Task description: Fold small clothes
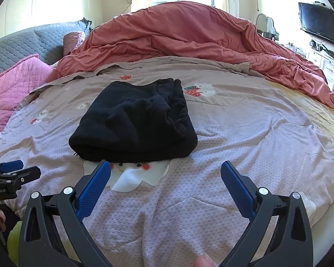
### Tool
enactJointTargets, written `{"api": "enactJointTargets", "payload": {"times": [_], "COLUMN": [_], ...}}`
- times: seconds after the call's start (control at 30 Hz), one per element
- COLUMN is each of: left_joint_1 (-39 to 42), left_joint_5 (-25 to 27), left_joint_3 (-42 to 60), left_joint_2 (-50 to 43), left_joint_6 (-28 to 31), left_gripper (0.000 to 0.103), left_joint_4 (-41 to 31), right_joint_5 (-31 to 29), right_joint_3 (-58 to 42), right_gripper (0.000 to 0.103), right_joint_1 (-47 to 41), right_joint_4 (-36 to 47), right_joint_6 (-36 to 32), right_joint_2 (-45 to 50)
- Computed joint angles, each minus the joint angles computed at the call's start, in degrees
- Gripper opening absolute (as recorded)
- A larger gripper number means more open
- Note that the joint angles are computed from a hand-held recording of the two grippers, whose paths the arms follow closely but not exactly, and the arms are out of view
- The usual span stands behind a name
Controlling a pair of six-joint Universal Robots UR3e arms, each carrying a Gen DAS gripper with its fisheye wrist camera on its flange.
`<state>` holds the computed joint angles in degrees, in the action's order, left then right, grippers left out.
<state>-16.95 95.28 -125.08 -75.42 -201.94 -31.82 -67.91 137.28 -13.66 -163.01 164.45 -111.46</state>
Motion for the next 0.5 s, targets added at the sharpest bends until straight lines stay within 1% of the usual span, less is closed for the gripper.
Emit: {"api": "enactJointTargets", "payload": {"times": [0.5], "left_joint_1": [0.0], "left_joint_5": [0.5], "left_joint_3": [0.5], "left_joint_2": [0.7], "left_joint_6": [-0.5], "left_gripper": [0.094], "left_joint_4": [-1.7], "right_joint_5": [0.5], "right_joint_3": [0.2], "right_gripper": [0.098], "right_joint_1": [-0.4], "right_joint_4": [0.8], "right_joint_6": [0.1], "right_joint_2": [-0.9]}}
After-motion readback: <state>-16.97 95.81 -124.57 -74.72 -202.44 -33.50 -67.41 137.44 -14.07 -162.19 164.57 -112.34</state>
